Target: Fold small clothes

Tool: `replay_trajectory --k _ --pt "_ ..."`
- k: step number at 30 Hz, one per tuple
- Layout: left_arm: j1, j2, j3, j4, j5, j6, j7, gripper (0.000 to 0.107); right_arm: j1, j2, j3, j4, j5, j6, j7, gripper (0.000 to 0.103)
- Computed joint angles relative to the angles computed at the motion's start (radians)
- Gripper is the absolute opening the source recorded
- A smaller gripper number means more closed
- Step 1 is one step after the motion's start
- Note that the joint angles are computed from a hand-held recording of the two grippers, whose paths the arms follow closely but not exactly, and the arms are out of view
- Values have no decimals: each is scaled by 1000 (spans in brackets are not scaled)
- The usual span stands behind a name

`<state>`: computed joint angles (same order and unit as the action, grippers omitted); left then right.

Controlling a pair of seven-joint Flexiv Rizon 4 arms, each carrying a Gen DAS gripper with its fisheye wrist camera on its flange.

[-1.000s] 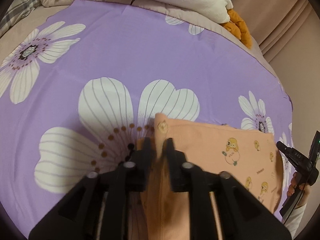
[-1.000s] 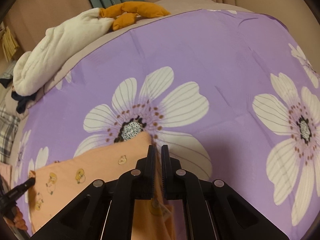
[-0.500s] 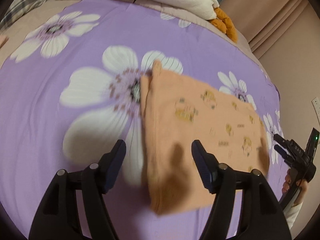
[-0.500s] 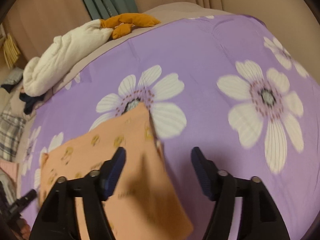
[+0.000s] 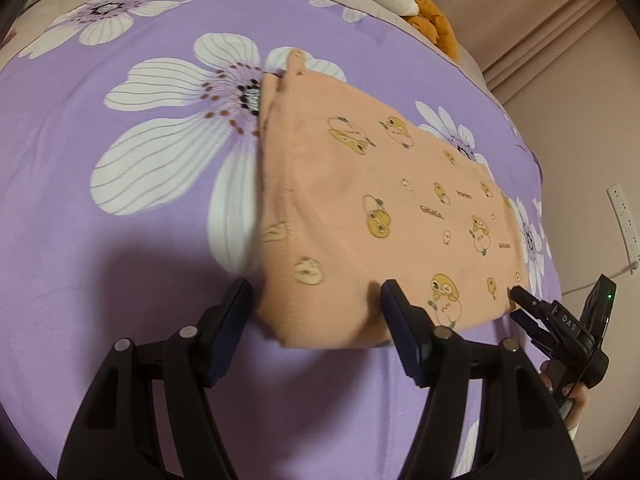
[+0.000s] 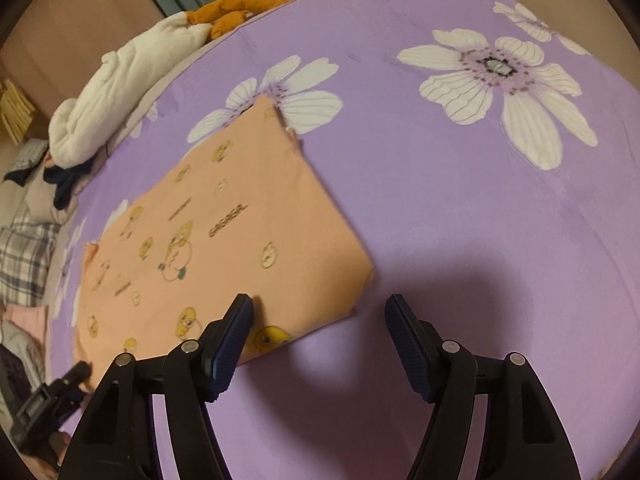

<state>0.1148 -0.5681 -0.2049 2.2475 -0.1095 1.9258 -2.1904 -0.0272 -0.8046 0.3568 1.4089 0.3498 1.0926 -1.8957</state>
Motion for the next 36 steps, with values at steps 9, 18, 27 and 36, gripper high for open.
replay_trajectory --k 9,18,27,36 --pt "-17 -2 5 2 4 42 -46 9 -36 -31 69 -49 105 1 -78 11" --pt "-71 74 27 56 13 28 -24 9 -110 61 132 24 233 40 -238 9" --pt "-173 134 68 123 -24 1 -24 9 -142 150 101 116 319 15 -325 9" --pt "-271 123 112 127 -89 -53 -17 11 -98 177 26 155 334 19 -309 9"
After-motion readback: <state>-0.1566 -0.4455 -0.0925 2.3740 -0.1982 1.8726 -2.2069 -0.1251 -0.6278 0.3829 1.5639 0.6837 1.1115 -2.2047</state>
